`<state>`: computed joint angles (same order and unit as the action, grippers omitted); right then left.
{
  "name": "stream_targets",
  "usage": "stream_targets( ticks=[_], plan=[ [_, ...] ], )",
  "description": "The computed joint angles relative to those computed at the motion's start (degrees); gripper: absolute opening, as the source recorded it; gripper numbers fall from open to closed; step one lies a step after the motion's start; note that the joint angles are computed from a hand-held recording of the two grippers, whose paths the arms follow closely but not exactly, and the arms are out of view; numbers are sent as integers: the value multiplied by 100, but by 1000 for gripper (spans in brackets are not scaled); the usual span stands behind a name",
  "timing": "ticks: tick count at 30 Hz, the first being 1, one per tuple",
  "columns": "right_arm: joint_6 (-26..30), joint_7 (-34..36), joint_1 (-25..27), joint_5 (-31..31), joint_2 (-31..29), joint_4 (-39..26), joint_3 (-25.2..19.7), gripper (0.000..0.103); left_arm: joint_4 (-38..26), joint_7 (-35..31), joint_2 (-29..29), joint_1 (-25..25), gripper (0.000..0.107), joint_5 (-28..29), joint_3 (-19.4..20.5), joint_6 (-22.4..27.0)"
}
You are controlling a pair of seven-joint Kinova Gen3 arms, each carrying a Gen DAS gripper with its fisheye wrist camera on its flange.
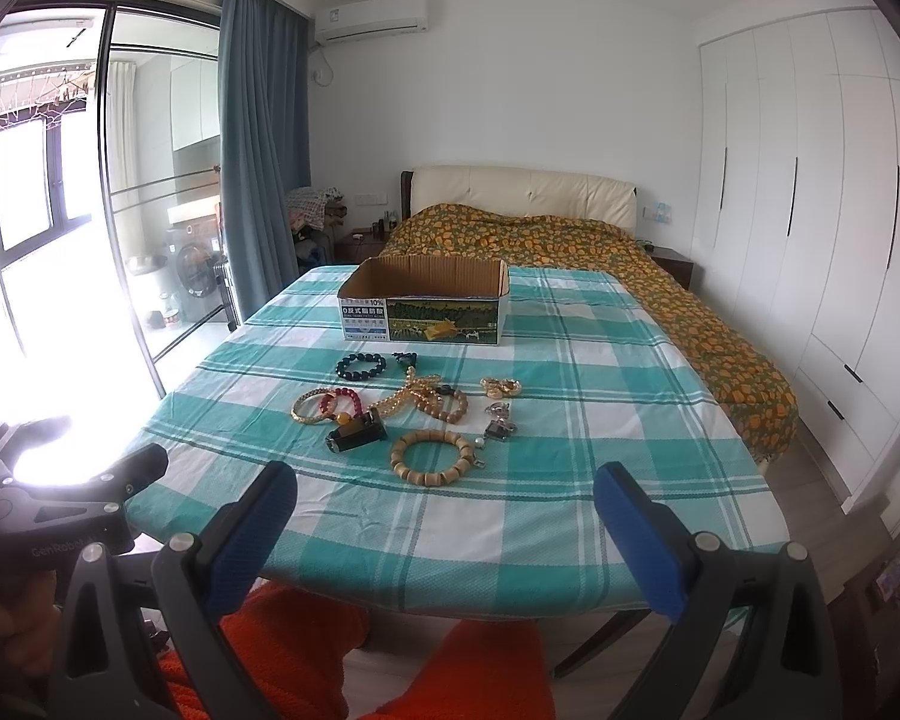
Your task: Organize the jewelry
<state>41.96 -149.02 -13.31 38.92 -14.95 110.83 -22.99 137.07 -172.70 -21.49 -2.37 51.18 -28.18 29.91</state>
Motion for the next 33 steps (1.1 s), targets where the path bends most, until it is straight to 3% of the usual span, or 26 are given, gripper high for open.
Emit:
stream_targets(
  ticks=[33],
  plan=[
    [-7, -88, -63, 24, 9, 52, -9, 101, 4, -68, 21, -97, 103, 51, 63, 26]
  ],
)
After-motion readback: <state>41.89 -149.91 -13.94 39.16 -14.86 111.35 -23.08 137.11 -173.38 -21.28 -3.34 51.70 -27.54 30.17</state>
